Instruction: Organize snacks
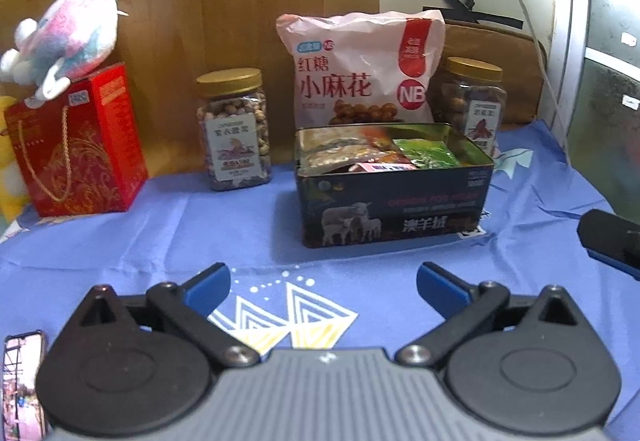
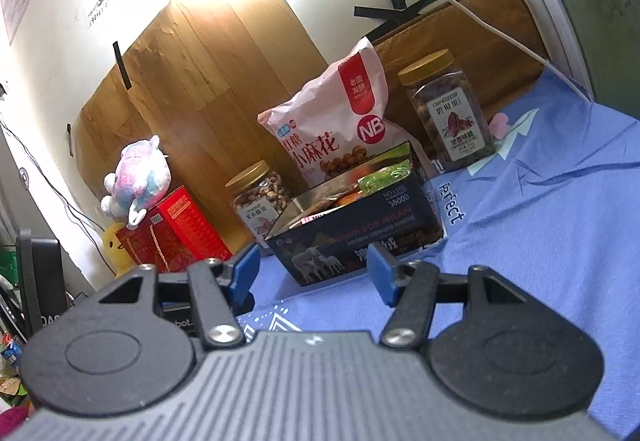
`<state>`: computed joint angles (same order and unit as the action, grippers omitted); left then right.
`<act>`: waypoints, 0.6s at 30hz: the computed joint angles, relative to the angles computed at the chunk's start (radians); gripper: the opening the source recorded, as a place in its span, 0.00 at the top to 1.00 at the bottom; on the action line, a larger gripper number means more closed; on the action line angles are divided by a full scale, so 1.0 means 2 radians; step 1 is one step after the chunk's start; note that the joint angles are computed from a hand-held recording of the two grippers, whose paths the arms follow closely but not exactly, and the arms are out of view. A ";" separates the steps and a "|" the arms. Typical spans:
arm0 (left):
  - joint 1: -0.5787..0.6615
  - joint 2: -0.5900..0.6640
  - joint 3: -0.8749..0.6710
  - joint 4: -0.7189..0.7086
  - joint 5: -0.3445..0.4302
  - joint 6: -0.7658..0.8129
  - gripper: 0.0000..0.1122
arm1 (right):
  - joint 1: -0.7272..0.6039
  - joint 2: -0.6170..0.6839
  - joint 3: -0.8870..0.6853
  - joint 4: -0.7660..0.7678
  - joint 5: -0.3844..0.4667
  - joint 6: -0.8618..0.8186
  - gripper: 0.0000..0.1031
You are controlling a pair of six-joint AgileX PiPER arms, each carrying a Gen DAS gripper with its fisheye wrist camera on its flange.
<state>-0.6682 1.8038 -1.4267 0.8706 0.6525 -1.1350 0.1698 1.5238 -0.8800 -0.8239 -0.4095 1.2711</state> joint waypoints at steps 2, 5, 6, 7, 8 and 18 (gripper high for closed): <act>-0.004 -0.001 0.002 0.016 0.006 -0.013 0.08 | 0.000 0.001 -0.001 -0.001 0.001 0.001 0.39; -0.006 -0.001 0.002 0.021 0.012 -0.016 0.08 | 0.001 0.002 -0.003 -0.006 0.003 0.008 0.39; -0.007 -0.002 0.003 0.024 0.012 -0.018 0.08 | 0.002 0.001 -0.003 -0.006 0.004 0.009 0.39; -0.006 -0.002 0.004 0.025 0.012 -0.019 0.08 | 0.002 0.001 -0.003 -0.006 0.004 0.009 0.39; -0.006 -0.003 0.005 0.025 0.011 -0.019 0.08 | 0.002 0.001 -0.003 -0.006 0.004 0.008 0.39; -0.010 -0.001 0.004 0.031 0.021 -0.026 0.08 | 0.007 0.001 -0.002 0.003 0.007 0.001 0.34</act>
